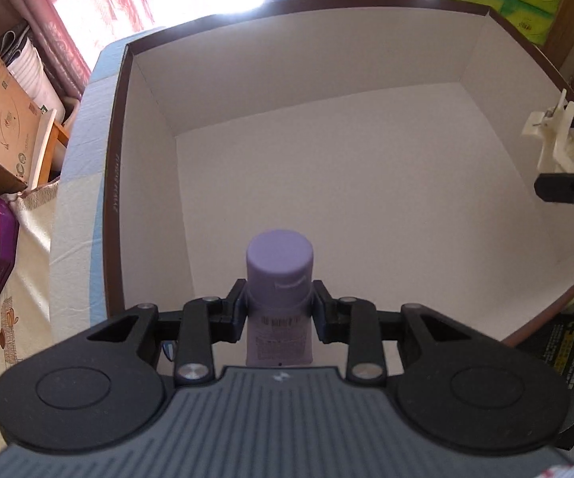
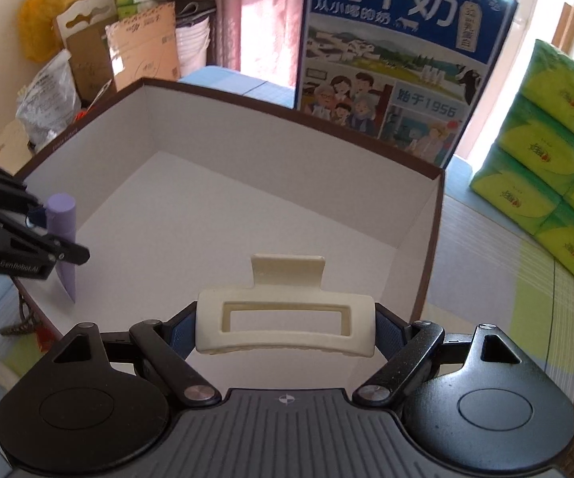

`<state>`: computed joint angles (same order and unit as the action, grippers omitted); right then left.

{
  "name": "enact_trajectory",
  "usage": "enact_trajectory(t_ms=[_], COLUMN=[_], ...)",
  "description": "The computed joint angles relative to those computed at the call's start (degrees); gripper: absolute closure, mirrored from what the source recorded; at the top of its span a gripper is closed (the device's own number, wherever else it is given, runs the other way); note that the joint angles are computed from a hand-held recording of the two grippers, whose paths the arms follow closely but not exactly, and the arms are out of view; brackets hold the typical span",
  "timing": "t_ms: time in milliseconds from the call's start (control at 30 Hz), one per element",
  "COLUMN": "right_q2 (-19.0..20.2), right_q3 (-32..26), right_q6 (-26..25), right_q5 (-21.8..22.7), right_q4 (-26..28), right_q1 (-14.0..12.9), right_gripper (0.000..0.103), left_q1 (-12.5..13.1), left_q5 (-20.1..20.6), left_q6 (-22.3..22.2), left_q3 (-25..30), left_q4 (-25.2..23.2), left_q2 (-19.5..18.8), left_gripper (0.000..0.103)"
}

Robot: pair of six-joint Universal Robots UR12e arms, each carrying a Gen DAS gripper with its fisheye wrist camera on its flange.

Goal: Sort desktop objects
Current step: 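Carry the clip and tube over the brown box with both tools, then open both tools to drop the clip and tube into the box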

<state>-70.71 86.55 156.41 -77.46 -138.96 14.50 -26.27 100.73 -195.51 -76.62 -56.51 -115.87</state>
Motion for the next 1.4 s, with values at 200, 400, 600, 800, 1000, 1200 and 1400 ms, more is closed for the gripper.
enact_trajectory(t_ms=[200, 400, 600, 800, 1000, 1200, 1400], right_q2=[0.7, 1.1, 0.8, -0.6, -3.0, -4.7, -6.2], right_q3=[-1.2, -1.7, -1.0, 0.4, 2.9, 4.7, 6.4], right_q6=[-2.2, -3.1, -3.5, -1.3, 2.2, 4.3, 6.4], right_q5=[-1.7, -2.2, -2.8, -1.0, 2.0, 3.1, 4.6], right_q4=[2.5, 3.5, 2.5, 0.0, -2.1, -3.8, -5.9], right_q1=[0.5, 0.8, 1.1, 0.3, -1.0, -1.6, -1.8], right_gripper=[0.019, 0.019, 0.01, 0.005, 0.003, 0.002, 0.002], left_q1=[0.0, -0.1, 0.0, -0.1, -0.7, -1.4, -2.0], left_q5=[0.0, -0.3, -0.3, 0.0, 1.3, 2.3, 3.6], left_q6=[0.5, 0.8, 0.7, 0.1, -0.5, -1.3, -2.9], left_q3=[-0.3, -0.8, -1.4, -2.2, -4.2, -4.9, -5.0], left_q4=[0.7, 2.6, 5.0, 7.3, 9.6, 9.5, 9.5], left_q2=[0.1, 0.7, 1.5, 2.7, 4.8, 5.9, 6.8], left_gripper=[0.071, 0.066, 0.062, 0.051, 0.037, 0.032, 0.029])
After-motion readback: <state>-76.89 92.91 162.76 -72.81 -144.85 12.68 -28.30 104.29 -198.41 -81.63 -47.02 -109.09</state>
